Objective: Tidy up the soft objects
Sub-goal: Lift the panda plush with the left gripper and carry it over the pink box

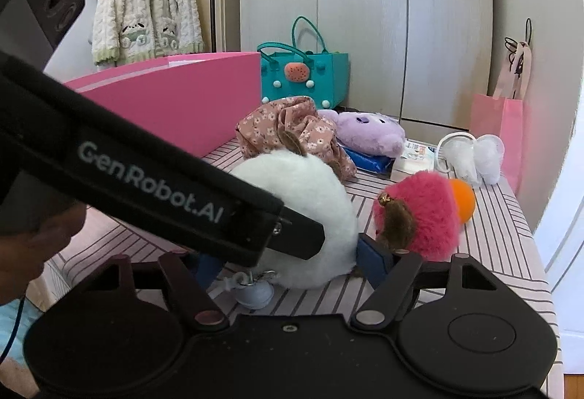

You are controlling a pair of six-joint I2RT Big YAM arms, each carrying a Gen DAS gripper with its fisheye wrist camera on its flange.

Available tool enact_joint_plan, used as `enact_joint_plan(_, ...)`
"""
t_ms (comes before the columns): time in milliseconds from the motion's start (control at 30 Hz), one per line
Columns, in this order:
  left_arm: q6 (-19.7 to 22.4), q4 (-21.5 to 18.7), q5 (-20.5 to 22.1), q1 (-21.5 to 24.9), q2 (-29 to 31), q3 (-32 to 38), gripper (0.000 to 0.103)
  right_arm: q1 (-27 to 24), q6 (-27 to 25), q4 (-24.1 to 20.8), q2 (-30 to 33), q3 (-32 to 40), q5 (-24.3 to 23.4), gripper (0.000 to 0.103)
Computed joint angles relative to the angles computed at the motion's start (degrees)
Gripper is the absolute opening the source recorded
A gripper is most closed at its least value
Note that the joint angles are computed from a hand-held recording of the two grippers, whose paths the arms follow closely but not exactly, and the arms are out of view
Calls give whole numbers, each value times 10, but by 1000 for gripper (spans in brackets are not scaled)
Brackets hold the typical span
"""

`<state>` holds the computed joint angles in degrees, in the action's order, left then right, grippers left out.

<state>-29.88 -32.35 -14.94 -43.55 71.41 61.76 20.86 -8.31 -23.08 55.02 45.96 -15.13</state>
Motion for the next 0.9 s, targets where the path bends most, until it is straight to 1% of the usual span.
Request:
enact_joint_plan(67, -11, 1, -3, -3, -3, -1, 61, 3, -1, -1, -3, -1, 5, 78)
enact_joint_plan(133, -25, -4, -8, -5, -4, 2, 61, 1, 10, -10, -3, 3, 0, 78)
enact_joint_plan(233, -21, -18, -18, -12, -8, 7, 61, 4, 17, -18, -10, 6, 2, 77)
enact_joint_plan(333, -21, -45, -19, -17, -17, 15, 61, 9, 14, -31, -18, 11, 0, 77)
enact_joint_plan(367, -25, -59, -17, -18, -20, 19, 61, 10, 15, -42, -19, 16, -4, 77)
enact_joint_plan(467, -51, -107, -13, -21, -29, 28, 62, 19, 32, -107, -15, 43, -20, 77)
enact_joint_plan(567, -54, -129, -20, -31, -50, 20, 62, 39, 32, -134, -22, 53, -13, 77)
enact_joint_plan(633, -63, -147, -17, -33, -65, 17, 62, 51, 33, -155, -26, 62, -13, 77)
enact_joint_plan(767, -86, -186, 7, -28, -98, 12, 61, 68, 47, -207, -20, 90, -31, 77)
enact_joint_plan(900, -94, -224, 44, -17, -130, 10, 61, 103, 25, -244, -26, 109, -17, 77)
